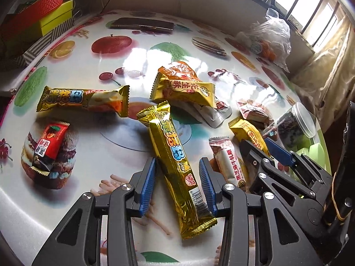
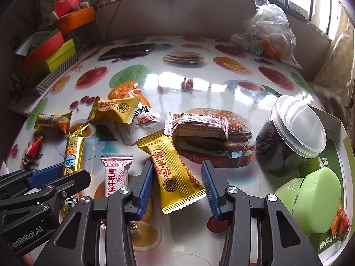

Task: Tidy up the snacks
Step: 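Grasp the long gold candy bar with the left gripper while the right grasps the yellow biscuit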

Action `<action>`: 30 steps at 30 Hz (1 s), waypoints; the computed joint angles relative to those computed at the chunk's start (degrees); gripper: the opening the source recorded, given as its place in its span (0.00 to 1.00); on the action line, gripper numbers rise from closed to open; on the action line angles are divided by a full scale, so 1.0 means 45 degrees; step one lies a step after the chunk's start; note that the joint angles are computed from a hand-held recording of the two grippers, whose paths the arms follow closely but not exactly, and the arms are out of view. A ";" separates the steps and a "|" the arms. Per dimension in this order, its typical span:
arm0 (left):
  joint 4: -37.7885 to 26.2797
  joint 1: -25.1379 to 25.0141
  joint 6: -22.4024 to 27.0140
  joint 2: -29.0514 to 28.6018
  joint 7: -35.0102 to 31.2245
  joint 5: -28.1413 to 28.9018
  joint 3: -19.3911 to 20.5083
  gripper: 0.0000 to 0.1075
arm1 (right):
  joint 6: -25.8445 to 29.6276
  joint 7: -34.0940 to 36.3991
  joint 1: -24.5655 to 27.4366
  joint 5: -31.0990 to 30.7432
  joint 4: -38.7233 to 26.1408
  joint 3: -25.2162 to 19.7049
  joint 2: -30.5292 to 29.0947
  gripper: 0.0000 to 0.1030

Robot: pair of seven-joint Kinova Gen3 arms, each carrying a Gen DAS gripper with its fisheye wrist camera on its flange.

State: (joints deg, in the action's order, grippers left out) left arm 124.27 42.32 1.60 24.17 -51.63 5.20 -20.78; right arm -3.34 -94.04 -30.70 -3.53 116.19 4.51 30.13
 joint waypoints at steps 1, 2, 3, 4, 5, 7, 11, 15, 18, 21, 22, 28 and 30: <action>0.0040 -0.0083 -0.0062 -0.0020 -0.0004 0.0015 0.0078 0.38 | -0.0036 -0.0021 0.0050 -0.0019 0.0038 -0.0067 -0.0025 0.33; 0.0056 -0.0146 -0.0070 -0.0043 -0.0024 0.0037 0.0137 0.38 | -0.0031 -0.0038 0.0160 -0.0021 0.0061 -0.0184 -0.0052 0.32; 0.0062 -0.0231 -0.0069 -0.0060 -0.0058 0.0048 0.0218 0.38 | -0.0030 -0.0056 0.0217 -0.0031 0.0095 -0.0238 -0.0084 0.31; 0.0081 -0.0229 -0.0080 -0.0067 -0.0080 0.0060 0.0205 0.37 | -0.0032 -0.0078 0.0240 -0.0048 0.0136 -0.0274 -0.0122 0.31; 0.0063 -0.0075 -0.0010 -0.0047 -0.0068 0.0093 0.0032 0.31 | -0.0054 -0.0096 0.0318 -0.0047 0.0185 -0.0355 -0.0157 0.31; 0.0058 0.0036 0.0005 -0.0025 -0.0055 0.0058 -0.0071 0.29 | -0.0183 -0.0150 0.0400 -0.0085 0.0324 -0.0432 -0.0235 0.30; -0.0032 0.0788 0.0167 0.0100 0.0004 -0.0151 -0.0725 0.24 | -0.0395 -0.0224 0.0485 -0.0199 0.0595 -0.0500 -0.0404 0.28; -0.0057 0.0901 0.0261 0.0087 0.0113 -0.0318 -0.0801 0.23 | -0.0565 -0.0221 0.0628 -0.0243 0.0849 -0.0644 -0.0588 0.28; -0.0048 0.1048 0.0309 0.0061 0.0253 -0.0464 -0.0903 0.22 | -0.0686 -0.0207 0.0822 -0.0242 0.1018 -0.0838 -0.0678 0.27; 0.0014 0.1331 0.0305 0.0014 0.0412 -0.0584 -0.1148 0.22 | -0.0881 -0.0203 0.0814 -0.0339 0.1211 -0.0821 -0.0756 0.26; 0.0019 0.1436 0.0298 -0.0012 0.0447 -0.0640 -0.1234 0.22 | -0.0969 -0.0216 0.0890 -0.0356 0.1285 -0.0896 -0.0803 0.26; 0.0088 0.1881 0.0335 -0.0288 0.0662 -0.0951 -0.1640 0.22 | -0.1312 -0.0210 0.1264 -0.0361 0.1673 -0.1275 -0.1158 0.26; 0.0116 0.2240 0.0368 -0.0352 0.0769 -0.1049 -0.1948 0.22 | -0.1441 -0.0177 0.1253 -0.0400 0.1819 -0.1282 -0.1301 0.26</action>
